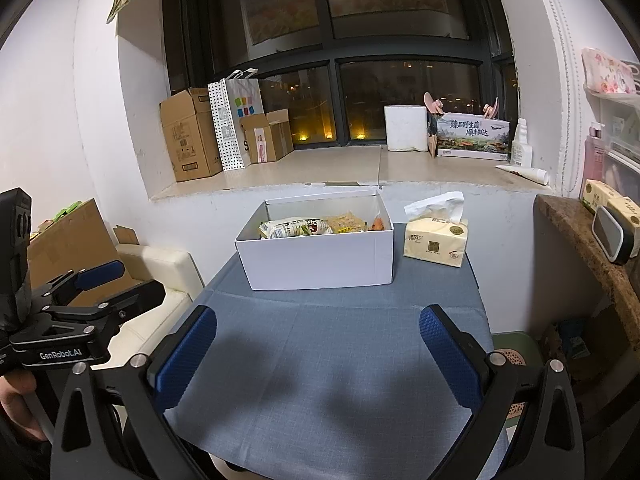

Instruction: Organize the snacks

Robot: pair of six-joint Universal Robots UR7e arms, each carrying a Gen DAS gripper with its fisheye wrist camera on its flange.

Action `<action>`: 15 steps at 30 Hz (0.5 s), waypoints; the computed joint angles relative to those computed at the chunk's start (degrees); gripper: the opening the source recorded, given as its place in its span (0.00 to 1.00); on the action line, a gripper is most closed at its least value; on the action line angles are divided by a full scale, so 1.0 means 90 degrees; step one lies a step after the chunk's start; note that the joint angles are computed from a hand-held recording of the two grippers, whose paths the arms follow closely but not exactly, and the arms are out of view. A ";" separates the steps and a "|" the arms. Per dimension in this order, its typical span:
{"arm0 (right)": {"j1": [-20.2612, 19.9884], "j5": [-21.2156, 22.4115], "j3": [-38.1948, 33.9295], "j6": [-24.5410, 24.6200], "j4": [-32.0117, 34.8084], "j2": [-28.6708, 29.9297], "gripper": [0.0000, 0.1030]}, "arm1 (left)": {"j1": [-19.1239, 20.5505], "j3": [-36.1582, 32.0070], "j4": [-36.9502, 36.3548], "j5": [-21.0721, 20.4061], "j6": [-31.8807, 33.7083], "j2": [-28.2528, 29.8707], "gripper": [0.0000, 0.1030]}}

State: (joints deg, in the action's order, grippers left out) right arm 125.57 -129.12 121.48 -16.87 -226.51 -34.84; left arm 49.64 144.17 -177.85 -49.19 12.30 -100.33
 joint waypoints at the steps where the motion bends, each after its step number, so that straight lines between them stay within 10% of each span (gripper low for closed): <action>1: -0.0005 0.0016 0.0002 -0.0007 -0.0010 -0.0001 1.00 | 0.0008 0.0005 0.0001 -0.0015 -0.0007 -0.0009 1.00; 15: 0.0023 0.0024 0.0027 0.0082 -0.0007 0.0002 1.00 | 0.0033 -0.0030 0.0116 -0.0044 -0.0067 -0.0026 1.00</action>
